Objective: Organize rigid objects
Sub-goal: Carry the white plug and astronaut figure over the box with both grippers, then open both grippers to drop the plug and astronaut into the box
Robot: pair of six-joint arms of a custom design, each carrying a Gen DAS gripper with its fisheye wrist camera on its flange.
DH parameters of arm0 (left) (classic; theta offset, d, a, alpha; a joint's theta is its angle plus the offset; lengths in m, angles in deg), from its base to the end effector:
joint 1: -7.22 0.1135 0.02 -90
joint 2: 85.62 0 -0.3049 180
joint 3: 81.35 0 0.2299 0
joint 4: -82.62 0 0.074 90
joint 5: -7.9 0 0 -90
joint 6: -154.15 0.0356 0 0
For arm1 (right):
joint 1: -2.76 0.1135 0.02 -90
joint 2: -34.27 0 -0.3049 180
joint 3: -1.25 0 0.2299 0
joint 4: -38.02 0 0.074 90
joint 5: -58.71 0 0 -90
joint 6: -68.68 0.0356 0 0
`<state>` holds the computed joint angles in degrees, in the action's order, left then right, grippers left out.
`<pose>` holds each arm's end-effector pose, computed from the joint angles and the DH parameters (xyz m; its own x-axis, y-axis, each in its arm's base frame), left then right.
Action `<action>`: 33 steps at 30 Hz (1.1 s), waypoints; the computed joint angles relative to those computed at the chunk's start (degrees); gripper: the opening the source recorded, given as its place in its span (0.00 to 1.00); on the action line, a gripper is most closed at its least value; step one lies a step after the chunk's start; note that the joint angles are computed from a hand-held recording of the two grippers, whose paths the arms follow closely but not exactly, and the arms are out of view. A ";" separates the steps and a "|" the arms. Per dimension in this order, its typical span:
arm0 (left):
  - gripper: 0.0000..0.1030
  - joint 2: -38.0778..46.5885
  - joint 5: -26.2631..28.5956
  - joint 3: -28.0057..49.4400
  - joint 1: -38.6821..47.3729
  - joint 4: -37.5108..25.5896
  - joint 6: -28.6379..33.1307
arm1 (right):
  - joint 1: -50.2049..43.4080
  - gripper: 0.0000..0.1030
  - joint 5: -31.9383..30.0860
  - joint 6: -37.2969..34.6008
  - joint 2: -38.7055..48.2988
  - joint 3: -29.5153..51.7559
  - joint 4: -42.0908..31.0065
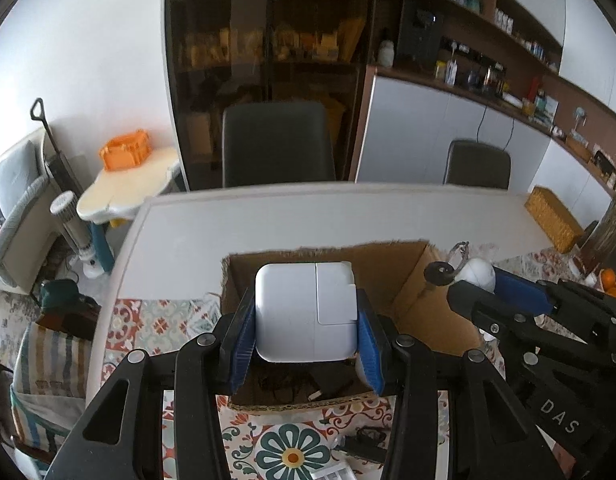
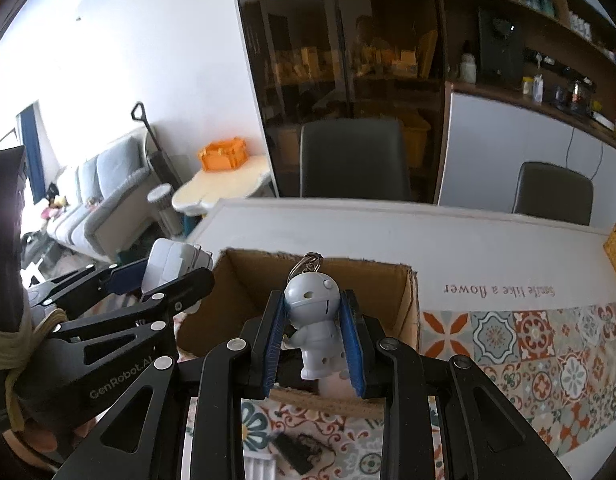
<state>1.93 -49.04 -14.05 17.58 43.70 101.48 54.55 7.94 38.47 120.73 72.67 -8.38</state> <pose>0.2749 0.0305 0.2494 -0.5963 0.4076 -0.6916 0.6111 0.7892 -0.0617 0.1858 0.1996 0.2689 -0.6377 0.2721 -0.7206 0.2573 0.9570 0.1336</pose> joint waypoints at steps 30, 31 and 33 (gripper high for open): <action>0.89 -3.61 -5.51 -6.49 5.67 6.11 -0.69 | -2.14 0.58 -3.41 5.88 1.96 -4.74 1.80; 0.91 -4.21 -5.42 -6.80 6.41 6.07 -0.52 | -1.17 0.58 -2.64 6.73 1.81 -4.25 0.65; 0.92 -5.22 -4.46 -6.95 8.27 5.28 0.01 | 0.87 0.60 -1.43 8.80 1.64 -3.51 -1.42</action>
